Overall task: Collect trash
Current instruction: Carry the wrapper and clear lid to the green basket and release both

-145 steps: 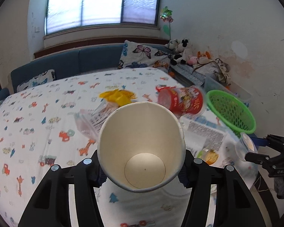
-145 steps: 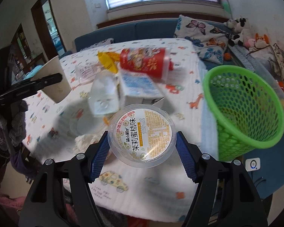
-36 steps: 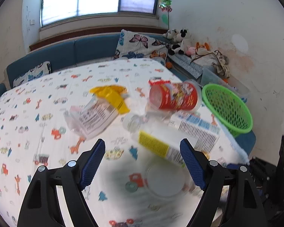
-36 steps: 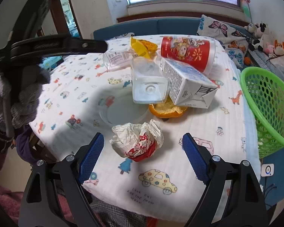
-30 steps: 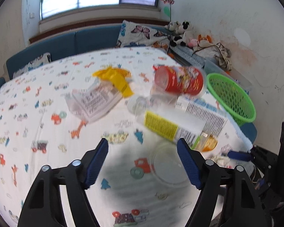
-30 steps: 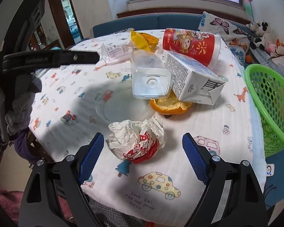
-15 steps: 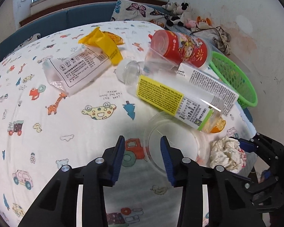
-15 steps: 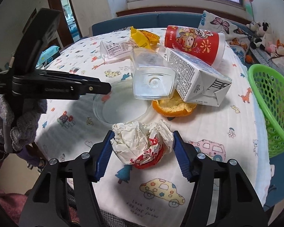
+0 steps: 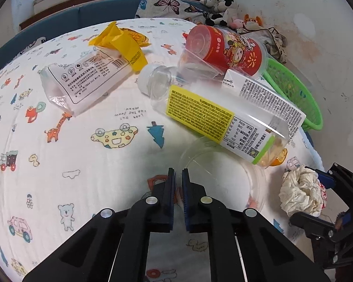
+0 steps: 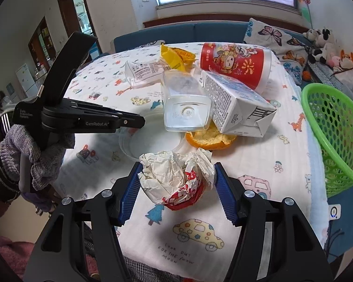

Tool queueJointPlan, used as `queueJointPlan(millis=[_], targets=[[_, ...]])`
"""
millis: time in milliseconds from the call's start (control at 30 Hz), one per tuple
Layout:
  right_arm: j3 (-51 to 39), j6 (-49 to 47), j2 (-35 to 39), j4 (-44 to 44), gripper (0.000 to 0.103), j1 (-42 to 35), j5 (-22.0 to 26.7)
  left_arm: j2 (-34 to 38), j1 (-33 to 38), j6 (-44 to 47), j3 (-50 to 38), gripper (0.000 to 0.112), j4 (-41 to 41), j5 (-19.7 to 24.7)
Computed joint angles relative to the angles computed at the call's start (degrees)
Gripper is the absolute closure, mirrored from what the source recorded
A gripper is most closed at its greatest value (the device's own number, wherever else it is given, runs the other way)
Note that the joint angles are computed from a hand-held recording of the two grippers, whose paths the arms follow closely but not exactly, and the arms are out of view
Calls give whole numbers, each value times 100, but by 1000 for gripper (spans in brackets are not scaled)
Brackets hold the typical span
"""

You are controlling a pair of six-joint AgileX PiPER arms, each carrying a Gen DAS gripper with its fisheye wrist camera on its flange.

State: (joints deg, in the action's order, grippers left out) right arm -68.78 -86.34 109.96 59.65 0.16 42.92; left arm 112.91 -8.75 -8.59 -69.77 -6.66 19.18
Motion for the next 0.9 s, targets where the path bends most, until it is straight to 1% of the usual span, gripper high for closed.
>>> queueJointPlan(millis=[233,267,433,467,700,800,900], targets=[[44,-51,-113,50,42,-134,81,-301,-83,-830,240,106,773,56],[73,-77,-138,69,42,-153,85,-379,-124,-1176,279,106,1131,135],[116,-106,-205,158,42,-259,123,-832,-252,-2168,652,106,2211,224],[115,-105,-213,173,42,-279,124,-927,-244,-2232,735,106,2295,214],[1,-16,-207,215,42,-438,168,-1605,-293,-2489,1081,106,2698,316],[-132,90,-150,215,42,-517,190,-1778,-294,-2276,1017,106,2515,380],[-315,236,-70,190,42,-605,146,-1741,-302,-1861,691,106,2134,452]])
